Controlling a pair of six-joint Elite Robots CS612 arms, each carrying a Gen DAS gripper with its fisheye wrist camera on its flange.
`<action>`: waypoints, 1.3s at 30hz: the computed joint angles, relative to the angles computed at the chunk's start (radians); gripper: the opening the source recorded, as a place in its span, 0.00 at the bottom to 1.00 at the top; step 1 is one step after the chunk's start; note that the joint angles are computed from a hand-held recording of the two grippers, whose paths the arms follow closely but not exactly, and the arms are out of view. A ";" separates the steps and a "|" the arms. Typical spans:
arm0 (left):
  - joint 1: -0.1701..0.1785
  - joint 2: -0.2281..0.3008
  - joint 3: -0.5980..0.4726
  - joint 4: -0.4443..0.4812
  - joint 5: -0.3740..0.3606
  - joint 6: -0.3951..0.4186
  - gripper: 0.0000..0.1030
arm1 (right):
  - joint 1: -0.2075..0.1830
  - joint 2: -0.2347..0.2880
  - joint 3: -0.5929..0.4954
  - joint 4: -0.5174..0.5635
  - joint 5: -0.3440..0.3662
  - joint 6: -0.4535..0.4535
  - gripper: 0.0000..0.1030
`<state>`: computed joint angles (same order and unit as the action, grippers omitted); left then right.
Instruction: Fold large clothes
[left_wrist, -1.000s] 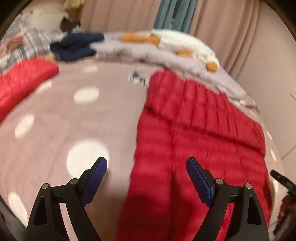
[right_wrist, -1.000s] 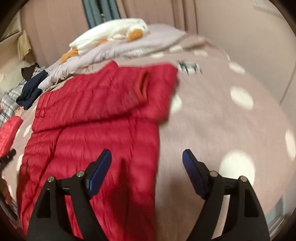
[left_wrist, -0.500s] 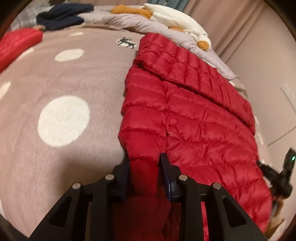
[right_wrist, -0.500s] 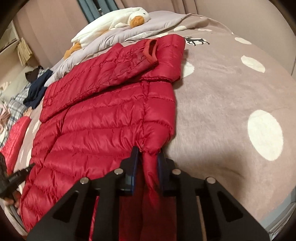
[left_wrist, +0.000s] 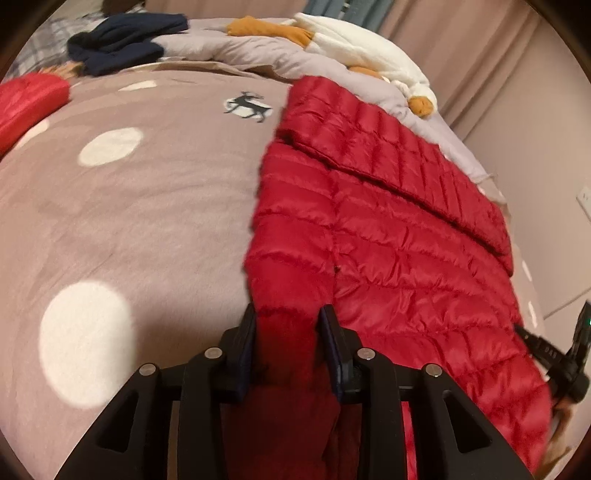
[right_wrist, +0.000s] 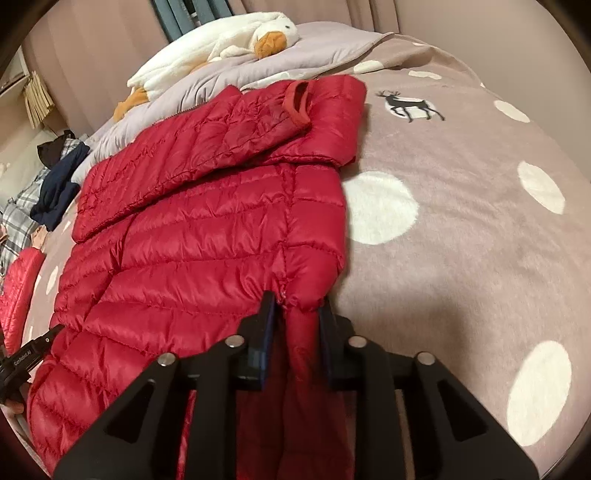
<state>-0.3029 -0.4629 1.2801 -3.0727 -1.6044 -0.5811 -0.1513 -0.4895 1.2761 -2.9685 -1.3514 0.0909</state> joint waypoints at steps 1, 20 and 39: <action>0.003 -0.011 0.021 -0.015 -0.004 -0.019 0.34 | -0.004 -0.013 0.024 -0.013 0.000 0.003 0.27; 0.011 -0.035 0.200 -0.296 -0.277 -0.192 0.40 | -0.048 -0.113 0.352 -0.263 0.258 0.181 0.62; -0.065 -0.096 0.252 -0.350 0.125 -0.053 0.10 | -0.025 -0.129 0.363 -0.461 0.089 0.275 0.13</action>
